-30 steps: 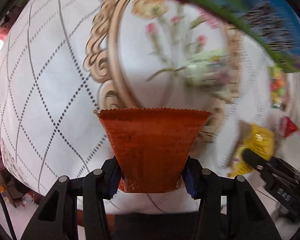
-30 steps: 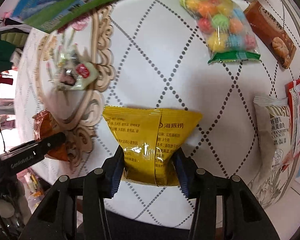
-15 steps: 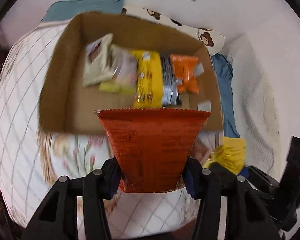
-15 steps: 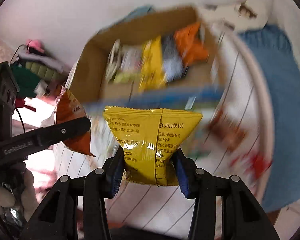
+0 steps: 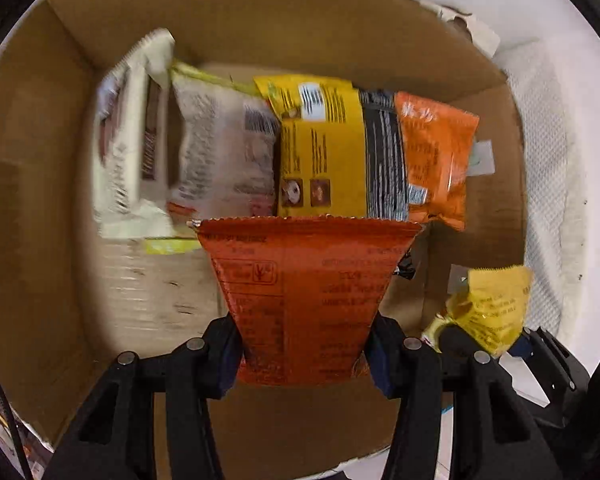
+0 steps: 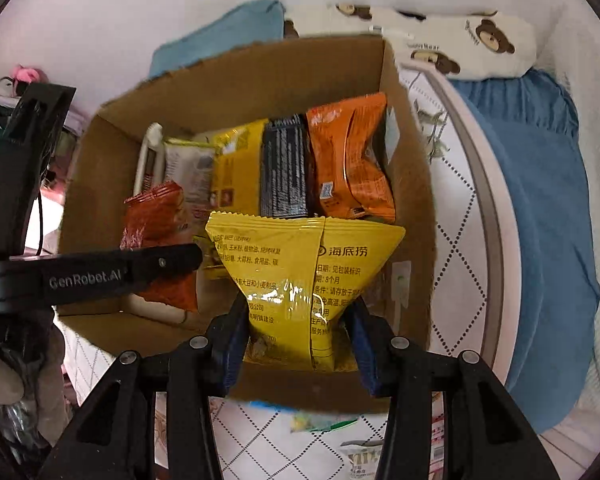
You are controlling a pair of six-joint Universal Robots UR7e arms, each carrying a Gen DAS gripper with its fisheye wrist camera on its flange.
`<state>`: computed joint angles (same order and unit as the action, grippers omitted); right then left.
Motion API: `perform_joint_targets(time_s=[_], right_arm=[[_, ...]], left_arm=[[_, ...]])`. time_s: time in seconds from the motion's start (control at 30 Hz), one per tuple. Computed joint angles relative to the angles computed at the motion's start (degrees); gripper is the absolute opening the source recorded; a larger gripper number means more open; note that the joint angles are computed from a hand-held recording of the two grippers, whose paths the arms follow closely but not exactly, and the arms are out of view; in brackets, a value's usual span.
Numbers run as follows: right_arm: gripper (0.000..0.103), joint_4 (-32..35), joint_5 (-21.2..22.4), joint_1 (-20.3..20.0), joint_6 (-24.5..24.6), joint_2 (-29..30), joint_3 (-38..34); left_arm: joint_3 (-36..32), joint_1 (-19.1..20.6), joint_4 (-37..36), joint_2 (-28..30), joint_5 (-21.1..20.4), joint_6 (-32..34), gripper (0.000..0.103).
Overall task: Organize snacks
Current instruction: 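Lower both bags into the box front and open both tools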
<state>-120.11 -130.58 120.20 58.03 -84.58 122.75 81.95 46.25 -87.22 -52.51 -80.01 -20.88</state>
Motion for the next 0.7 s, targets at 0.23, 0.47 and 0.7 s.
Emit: perform_joint_targets(time_s=[0.23,0.47,0.7], right_arm=[[0.079,-0.3,6.6,-4.4,-2.8,-0.5,0.9],[0.09,3.6,6.0,-3.5,-3.4,0.2,-0.8],[0.09,6.8,1.6,-0.4,1.1,0.1,-1.9]], left_arm=[[1.1,-0.1,1.9,0.8,0.4,0.1,0.068],[0.2,-0.4,1.7,0.2,2.0,0.1,0.09],[1.4,-2.3,0.3,-4.7,7.5,0.9,0.09]])
